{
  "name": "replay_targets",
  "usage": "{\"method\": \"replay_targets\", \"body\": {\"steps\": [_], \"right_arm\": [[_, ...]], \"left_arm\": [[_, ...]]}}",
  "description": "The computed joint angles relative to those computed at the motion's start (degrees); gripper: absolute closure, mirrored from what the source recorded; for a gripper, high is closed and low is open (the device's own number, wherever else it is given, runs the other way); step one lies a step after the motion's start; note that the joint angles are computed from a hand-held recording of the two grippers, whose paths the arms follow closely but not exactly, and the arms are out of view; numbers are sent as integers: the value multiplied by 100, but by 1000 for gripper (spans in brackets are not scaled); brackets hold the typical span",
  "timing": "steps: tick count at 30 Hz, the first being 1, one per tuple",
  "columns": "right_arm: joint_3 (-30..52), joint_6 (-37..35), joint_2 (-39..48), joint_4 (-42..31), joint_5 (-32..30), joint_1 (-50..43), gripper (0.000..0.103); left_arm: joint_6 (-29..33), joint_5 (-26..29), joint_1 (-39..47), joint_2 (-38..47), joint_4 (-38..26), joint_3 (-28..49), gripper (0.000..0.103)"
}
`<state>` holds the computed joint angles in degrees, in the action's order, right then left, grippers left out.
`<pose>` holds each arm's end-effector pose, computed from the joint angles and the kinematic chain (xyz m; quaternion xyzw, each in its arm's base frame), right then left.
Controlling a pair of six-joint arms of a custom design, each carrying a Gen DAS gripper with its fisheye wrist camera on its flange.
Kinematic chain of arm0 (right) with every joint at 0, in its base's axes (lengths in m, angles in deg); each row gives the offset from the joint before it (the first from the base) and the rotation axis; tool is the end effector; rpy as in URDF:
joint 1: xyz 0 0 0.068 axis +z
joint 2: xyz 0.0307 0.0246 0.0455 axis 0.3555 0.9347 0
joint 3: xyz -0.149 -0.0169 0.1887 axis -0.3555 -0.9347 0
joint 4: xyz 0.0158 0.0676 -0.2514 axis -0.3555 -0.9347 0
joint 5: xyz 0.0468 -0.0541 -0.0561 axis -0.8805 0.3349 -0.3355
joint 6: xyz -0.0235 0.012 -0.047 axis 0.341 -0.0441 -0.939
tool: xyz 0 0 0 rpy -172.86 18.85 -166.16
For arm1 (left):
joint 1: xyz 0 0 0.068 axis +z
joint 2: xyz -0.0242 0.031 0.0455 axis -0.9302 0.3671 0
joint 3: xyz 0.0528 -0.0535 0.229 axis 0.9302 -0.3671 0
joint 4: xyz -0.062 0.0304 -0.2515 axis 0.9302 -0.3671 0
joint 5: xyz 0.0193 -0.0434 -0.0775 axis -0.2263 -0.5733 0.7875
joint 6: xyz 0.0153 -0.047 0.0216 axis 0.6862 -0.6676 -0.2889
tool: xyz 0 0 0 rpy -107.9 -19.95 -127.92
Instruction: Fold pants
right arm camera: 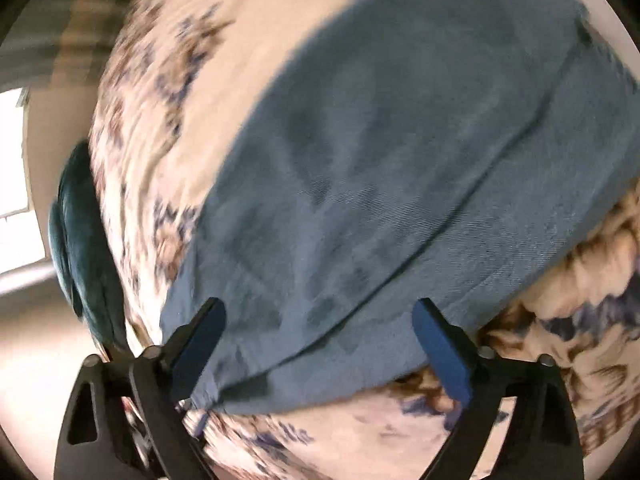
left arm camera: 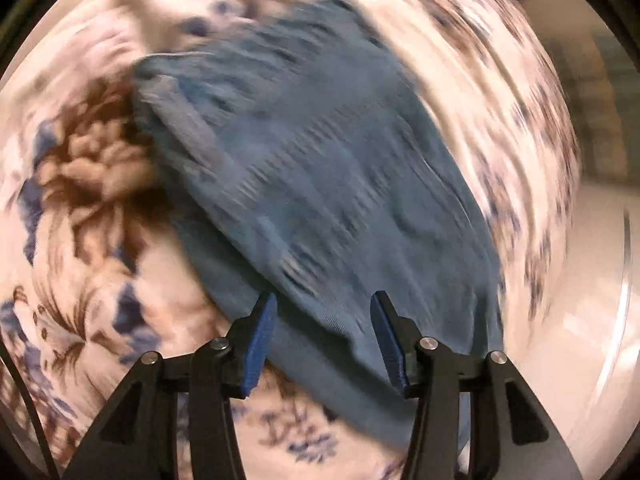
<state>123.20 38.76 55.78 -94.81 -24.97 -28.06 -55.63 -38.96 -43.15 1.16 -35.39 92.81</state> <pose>0.2207 -0.2261 0.1208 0.4605 0.8478 0.2610 0.0318 0.2351 0.0958 0.2494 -0.3794 0.9026 -0.1985 0.0441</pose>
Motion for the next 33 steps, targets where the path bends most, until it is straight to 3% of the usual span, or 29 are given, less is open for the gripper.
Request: {"method": "replay_targets", "body": {"steps": [2,7,13,15,17,20,22,25,29,30,31,32,33], "right_arm": [[-80,274,125,334,99,-90,19],[-454,522,297,871,-92,-306,20],[-971,673,183,1510,-420,-504,21],[-1085,648,155,1639,-570,-673,38],[-1225,733,0,1812,-708,-675,45],[-1183,689,76,1886,-664,-565,45],[-1147,739,211,1930,-597,-522,45],[-1109,936,243,2001,-548,-400,45],[-991,1193,502,2257,-778,-389,38],[-1049,1218,494,2376,-834,-412,43],[-1139,1250,418,2514,-784,-420,55],[-1302,1294,226,2670,-452,-352,96],[-1375,1230,131,2678,-280,-369,98]], "left_arm": [[-53,-259,239,4,140,-168,57],[-3,60,851,270,471,-644,57],[-143,33,794,26,807,-821,61],[-5,-116,591,-266,786,-743,61],[120,-139,574,-465,782,-749,60],[87,-345,357,114,870,-550,58],[-2,-123,532,380,987,-714,58],[115,48,738,449,1213,-942,58],[-168,-131,446,499,1381,-755,62],[-263,-208,302,397,1491,-738,68],[-327,-415,75,276,1613,-682,87],[-272,-777,-175,148,1690,-606,90],[-245,-1034,-346,110,1726,-533,92]]}}
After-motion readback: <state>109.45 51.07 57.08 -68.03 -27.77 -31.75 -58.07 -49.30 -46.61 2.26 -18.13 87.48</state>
